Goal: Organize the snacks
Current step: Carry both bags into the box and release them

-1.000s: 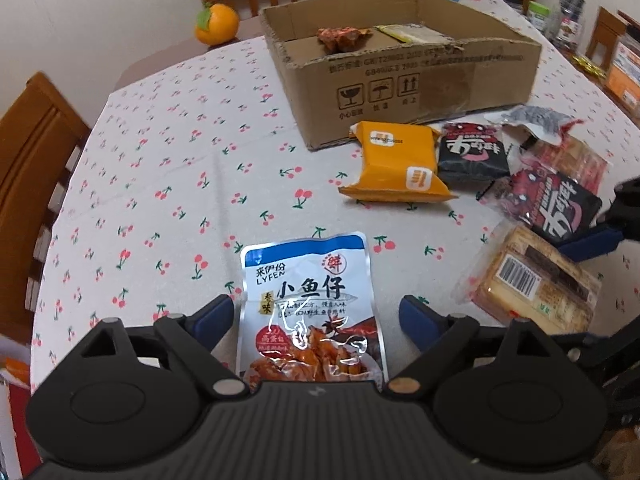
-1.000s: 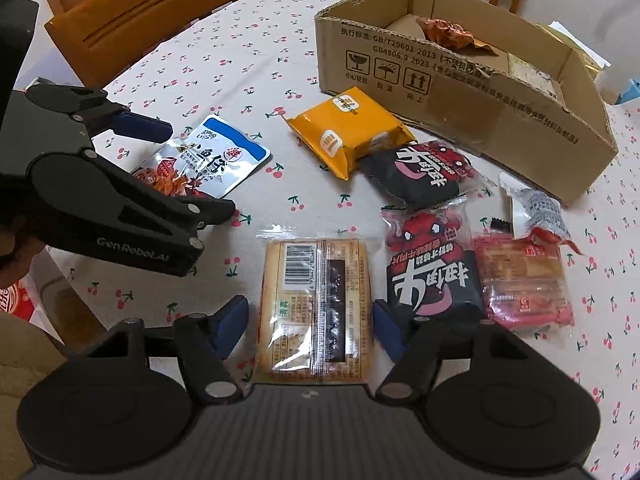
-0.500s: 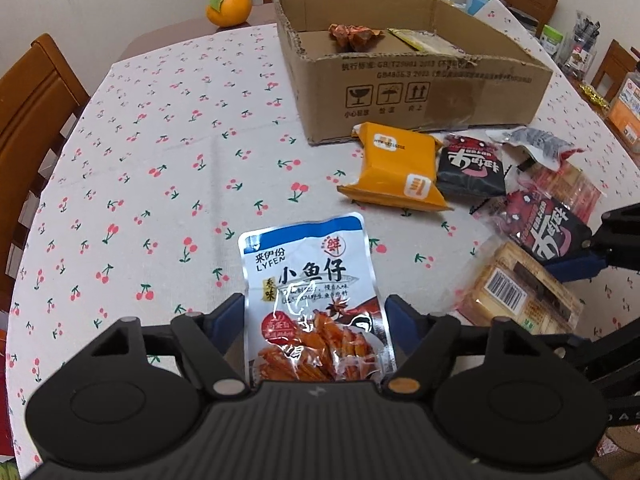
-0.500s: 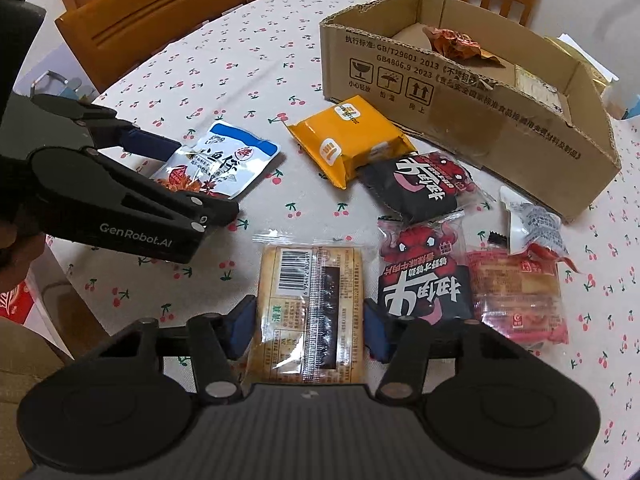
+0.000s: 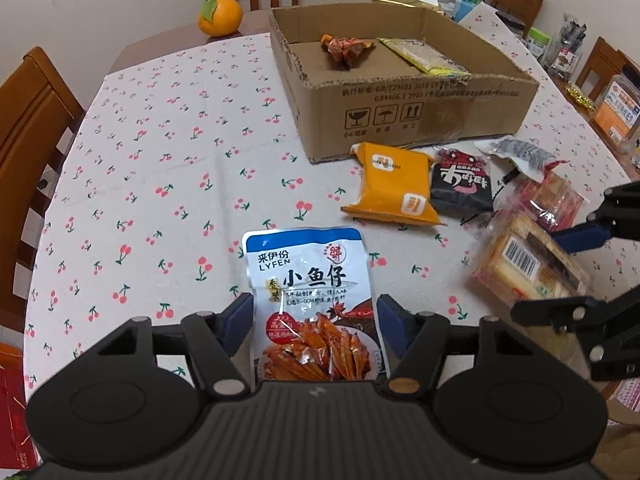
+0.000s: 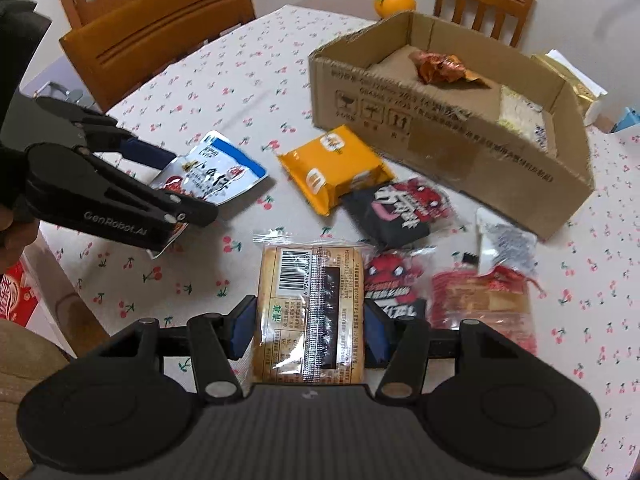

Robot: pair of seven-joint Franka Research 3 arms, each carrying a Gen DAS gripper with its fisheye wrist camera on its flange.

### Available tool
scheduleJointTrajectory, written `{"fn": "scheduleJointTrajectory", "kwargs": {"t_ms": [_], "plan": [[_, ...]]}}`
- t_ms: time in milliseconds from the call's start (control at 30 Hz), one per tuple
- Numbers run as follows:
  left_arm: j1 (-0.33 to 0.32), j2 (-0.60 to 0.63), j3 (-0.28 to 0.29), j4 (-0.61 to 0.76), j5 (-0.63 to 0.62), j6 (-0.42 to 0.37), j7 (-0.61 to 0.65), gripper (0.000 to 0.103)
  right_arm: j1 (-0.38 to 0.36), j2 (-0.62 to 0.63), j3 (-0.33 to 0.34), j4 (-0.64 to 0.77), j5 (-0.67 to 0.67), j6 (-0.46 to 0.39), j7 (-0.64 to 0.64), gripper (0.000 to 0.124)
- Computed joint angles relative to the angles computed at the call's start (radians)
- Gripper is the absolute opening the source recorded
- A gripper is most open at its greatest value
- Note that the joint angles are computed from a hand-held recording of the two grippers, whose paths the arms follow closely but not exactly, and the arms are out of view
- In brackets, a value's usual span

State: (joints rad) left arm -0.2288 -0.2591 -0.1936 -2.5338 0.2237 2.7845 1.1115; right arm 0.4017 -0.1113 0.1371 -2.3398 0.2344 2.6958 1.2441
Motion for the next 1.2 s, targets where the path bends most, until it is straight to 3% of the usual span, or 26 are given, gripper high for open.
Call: {"fn": "scheduleJointTrajectory", "kwargs": {"t_ms": [367, 633, 800, 933, 1033, 1100, 1200], "plan": [[-0.075, -0.041, 0.075, 0.091, -0.2, -0.078, 0.258, 0.065, -0.025, -0.022, -0.008, 0.053, -0.029, -0.036, 0.038, 0.061], [-0.049, 0.118, 0.055, 0.311, -0.228, 0.001, 0.394, 0.065, -0.05, -0.016, -0.029, 0.096, -0.012, -0.007, 0.033, 0.061], [-0.007, 0.295, 0.007, 0.493, -0.145, 0.051, 0.36, 0.066, -0.074, -0.011, -0.035, 0.11, -0.034, 0.029, 0.049, 0.061], [0.013, 0.421, -0.023, 0.616, -0.158, 0.065, 0.358, 0.066, -0.089, 0.0, -0.04, 0.123, -0.046, 0.041, 0.063, 0.061], [0.017, 0.481, -0.032, 0.661, -0.132, 0.074, 0.324, 0.077, -0.095, 0.008, -0.045, 0.133, -0.043, 0.042, 0.059, 0.061], [-0.005, 0.49, -0.003, 0.659, -0.051, 0.084, 0.251, 0.087, -0.098, 0.016, -0.047, 0.141, -0.041, 0.04, 0.055, 0.061], [-0.007, 0.455, 0.012, 0.608, 0.022, 0.095, 0.17, 0.088, -0.1, 0.028, -0.049, 0.154, -0.037, 0.038, 0.049, 0.061]]}}
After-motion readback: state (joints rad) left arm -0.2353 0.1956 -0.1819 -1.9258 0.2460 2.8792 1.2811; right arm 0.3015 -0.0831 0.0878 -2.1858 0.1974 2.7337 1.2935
